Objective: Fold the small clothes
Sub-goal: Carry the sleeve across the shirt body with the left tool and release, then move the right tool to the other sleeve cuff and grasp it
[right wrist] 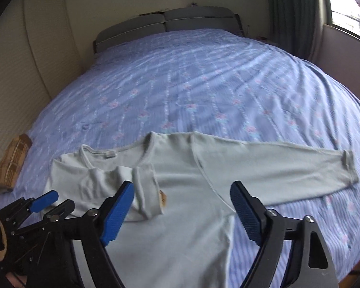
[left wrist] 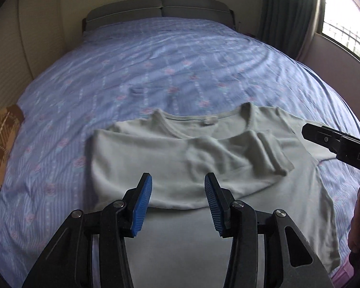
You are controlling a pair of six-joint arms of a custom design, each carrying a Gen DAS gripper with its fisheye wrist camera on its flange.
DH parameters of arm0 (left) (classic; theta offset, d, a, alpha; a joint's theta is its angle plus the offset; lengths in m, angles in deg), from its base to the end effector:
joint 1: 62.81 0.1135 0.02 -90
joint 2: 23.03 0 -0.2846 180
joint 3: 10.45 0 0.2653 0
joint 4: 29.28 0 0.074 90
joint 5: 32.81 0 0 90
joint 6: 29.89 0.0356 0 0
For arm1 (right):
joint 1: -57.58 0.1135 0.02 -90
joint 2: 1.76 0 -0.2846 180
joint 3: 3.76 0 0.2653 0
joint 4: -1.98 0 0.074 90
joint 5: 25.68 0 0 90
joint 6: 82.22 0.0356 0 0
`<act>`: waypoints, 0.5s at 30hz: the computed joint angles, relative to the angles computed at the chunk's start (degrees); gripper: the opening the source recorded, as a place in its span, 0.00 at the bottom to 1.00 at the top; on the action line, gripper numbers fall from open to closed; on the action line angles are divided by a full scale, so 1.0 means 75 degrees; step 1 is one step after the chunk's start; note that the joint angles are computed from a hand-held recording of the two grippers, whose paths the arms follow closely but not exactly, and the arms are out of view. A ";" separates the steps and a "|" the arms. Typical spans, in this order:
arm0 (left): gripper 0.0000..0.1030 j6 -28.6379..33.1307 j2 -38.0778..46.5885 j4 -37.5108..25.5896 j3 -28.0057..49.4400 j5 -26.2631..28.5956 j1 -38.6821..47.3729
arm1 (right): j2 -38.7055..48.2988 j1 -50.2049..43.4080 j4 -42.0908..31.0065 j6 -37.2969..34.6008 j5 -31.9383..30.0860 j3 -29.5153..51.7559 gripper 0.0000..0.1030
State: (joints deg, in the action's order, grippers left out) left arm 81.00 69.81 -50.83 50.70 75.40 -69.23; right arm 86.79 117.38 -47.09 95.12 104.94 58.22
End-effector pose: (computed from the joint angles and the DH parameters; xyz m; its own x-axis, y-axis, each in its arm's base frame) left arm 0.3211 -0.0473 0.1720 -0.6397 0.4128 -0.6484 0.5567 0.8304 -0.0205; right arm 0.1584 0.2261 0.1815 -0.5968 0.4819 -0.6415 0.4601 0.8606 0.2185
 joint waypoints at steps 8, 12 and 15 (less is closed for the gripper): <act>0.44 -0.0465 0.0788 0.0168 0.0553 0.0007 0.0617 | 0.0733 -0.1624 0.3088 -0.2960 -0.1587 -0.0545 0.50; 0.44 -0.0464 0.0982 0.0151 0.0673 0.0100 0.0698 | 0.0813 -0.2018 0.4176 -0.3237 -0.2486 -0.1021 0.30; 0.44 -0.0507 0.1021 0.0161 0.0749 0.0099 0.0701 | 0.0814 -0.1976 0.4491 -0.3265 -0.2584 -0.1166 0.22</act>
